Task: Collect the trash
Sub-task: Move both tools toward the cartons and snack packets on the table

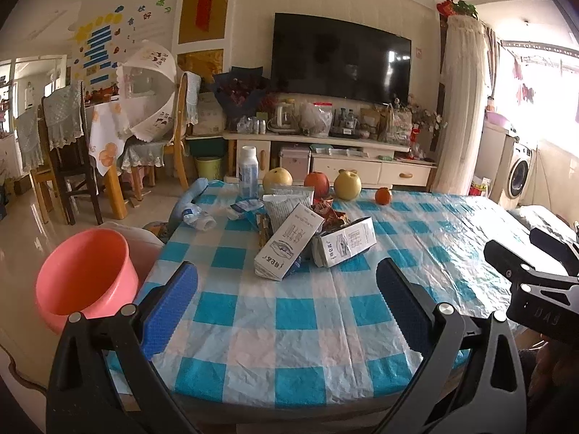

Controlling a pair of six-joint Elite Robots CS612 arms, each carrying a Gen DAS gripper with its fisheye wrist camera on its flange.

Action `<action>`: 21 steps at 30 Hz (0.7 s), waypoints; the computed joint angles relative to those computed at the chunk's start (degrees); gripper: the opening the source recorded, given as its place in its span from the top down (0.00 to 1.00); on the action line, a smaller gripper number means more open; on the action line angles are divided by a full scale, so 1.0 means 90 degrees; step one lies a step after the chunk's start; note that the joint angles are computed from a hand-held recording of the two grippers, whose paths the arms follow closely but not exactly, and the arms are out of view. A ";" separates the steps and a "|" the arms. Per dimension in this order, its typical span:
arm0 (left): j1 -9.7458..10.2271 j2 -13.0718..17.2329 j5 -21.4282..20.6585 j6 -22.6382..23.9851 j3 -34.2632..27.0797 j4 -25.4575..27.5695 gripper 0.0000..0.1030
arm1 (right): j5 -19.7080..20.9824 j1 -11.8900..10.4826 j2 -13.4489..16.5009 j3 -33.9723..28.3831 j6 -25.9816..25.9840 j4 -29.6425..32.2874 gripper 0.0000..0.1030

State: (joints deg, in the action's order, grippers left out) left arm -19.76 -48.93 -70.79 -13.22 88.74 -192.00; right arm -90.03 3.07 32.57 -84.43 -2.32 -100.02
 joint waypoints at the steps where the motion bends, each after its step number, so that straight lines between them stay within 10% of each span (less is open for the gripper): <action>1: 0.0001 -0.0007 0.0002 -0.0006 0.0012 -0.0014 0.03 | -0.0009 0.0010 0.0003 -0.0018 0.0009 0.0003 0.04; 21: 0.0004 0.0049 -0.0101 -0.0236 -0.0040 0.0486 0.03 | 0.0020 -0.0012 0.0180 -0.0115 0.0215 0.0000 0.04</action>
